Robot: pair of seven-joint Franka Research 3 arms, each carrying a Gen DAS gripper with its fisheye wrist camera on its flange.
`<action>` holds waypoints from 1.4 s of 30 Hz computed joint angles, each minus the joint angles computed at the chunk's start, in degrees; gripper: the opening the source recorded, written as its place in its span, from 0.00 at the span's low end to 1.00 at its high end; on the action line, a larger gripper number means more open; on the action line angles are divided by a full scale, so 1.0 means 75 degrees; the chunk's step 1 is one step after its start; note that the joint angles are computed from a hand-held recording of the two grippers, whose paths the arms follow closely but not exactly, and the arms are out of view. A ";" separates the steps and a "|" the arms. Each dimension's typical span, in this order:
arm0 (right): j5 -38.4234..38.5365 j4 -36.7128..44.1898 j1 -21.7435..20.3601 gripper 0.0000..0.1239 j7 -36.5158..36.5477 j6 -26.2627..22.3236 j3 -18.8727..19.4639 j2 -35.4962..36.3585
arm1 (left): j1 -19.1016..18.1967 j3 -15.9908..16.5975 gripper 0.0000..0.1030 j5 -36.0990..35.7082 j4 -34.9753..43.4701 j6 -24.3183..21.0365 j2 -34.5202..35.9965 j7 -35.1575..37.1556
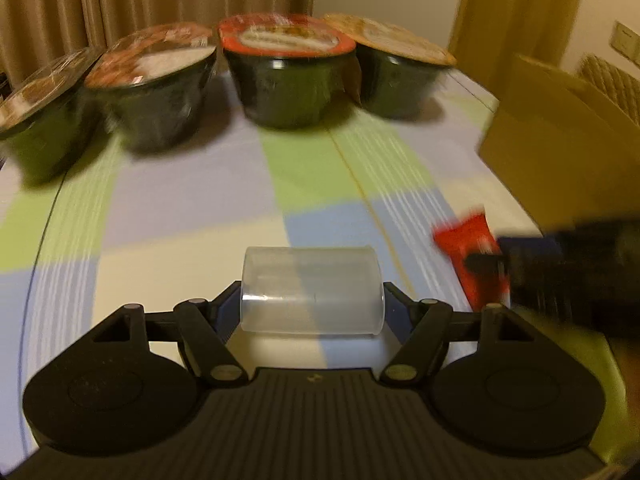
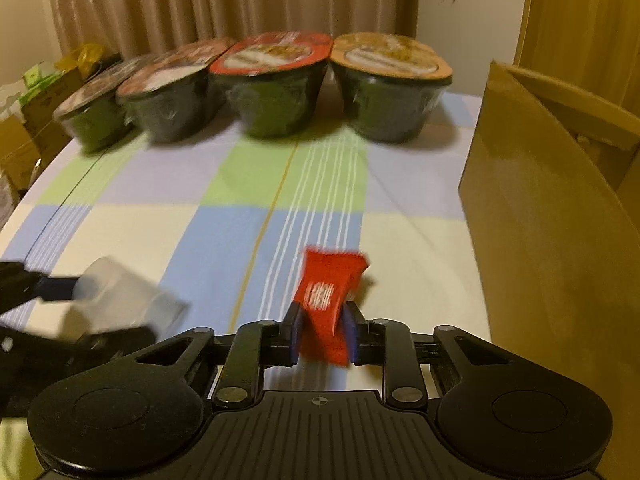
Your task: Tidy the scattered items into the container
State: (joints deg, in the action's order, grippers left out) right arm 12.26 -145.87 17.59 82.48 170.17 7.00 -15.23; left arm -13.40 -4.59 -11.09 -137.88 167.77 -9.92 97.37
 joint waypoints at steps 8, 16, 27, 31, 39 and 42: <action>-0.0209 -0.0676 -0.0331 0.51 0.0356 0.0267 0.0317 -0.0516 | -0.0081 0.0067 0.66 0.0708 -0.1766 -0.0166 -0.1824 -0.0734; -0.0322 -0.0102 -0.0622 0.69 0.1313 0.0588 0.0589 0.0133 | -0.0252 0.0338 0.67 0.1027 -0.1716 0.0268 -0.1670 -0.1507; -0.3082 0.0418 -0.1222 0.30 0.3043 0.0315 0.0980 0.0643 | -0.0120 0.0195 0.69 0.1608 -0.1732 0.0324 -0.1648 -0.1881; -0.1212 -0.0306 0.0247 0.27 0.1163 0.0138 -0.0223 -0.0098 | -0.0141 0.0263 0.70 0.1683 -0.1900 0.0293 -0.1799 -0.1989; 0.0078 -0.1805 0.0824 0.26 -0.0512 -0.0093 -0.0448 -0.1791 | -0.0105 0.0189 0.70 0.1890 -0.2012 0.0326 -0.1888 -0.2133; 0.0090 -0.2011 0.0688 0.38 -0.0710 0.0078 -0.0212 -0.1944 | 0.0059 0.0061 0.70 0.2066 -0.1925 0.0345 -0.1755 -0.2338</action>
